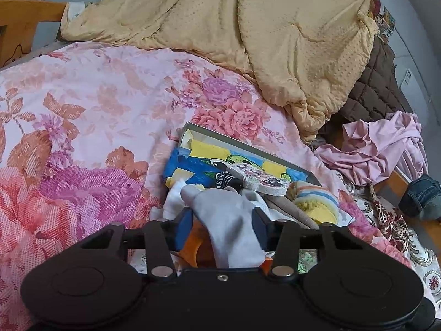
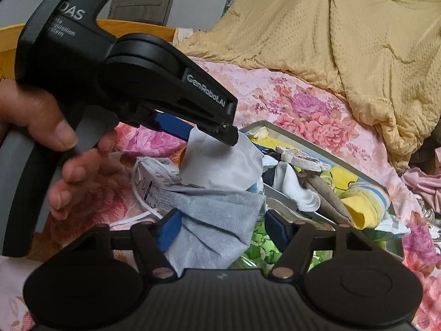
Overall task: Organize soft objects
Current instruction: 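Grasp the white mask packet with the left gripper while the right gripper grasps the grey mask, then carry the mask packet and grey mask over the tray and lower them in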
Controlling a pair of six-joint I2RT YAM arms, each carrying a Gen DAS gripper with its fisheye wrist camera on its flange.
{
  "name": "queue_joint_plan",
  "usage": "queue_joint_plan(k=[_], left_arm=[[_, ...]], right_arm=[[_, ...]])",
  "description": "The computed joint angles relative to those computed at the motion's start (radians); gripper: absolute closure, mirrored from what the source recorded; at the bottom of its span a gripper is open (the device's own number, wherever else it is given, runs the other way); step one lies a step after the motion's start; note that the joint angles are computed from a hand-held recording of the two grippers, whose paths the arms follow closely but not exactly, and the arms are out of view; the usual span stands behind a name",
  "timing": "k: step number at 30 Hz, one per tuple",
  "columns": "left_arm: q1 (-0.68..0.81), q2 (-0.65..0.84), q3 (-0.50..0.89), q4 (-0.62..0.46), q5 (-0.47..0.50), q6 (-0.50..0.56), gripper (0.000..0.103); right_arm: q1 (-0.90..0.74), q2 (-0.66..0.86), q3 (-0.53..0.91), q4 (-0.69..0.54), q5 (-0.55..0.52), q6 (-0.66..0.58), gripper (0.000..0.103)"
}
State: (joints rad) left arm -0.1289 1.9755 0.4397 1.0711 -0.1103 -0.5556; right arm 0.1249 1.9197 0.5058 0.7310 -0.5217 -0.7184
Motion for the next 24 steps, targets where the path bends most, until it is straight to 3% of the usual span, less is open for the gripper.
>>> queue_joint_plan(k=[5,15,22,23,24], left_arm=[[0.005,-0.002,-0.001,0.000,0.028,0.012,0.062],[-0.029,-0.027,-0.009,0.003,0.017,0.064,0.094],[-0.077,-0.062,-0.030,0.018,-0.009,0.123,0.098],[-0.077,-0.067,-0.035,0.025,-0.006,0.118,0.098],[-0.074,-0.071,-0.040,0.033,0.002,0.110,0.098]], right_arm=[[0.003,-0.004,-0.005,0.004,0.006,-0.005,0.040],[-0.020,-0.041,-0.050,0.037,-0.025,-0.012,0.067],[-0.040,-0.081,-0.111,0.127,-0.022,0.018,0.089],[-0.042,-0.091,-0.117,0.132,-0.018,0.021,0.097],[-0.049,-0.102,-0.125,0.145,-0.015,0.027,0.096]])
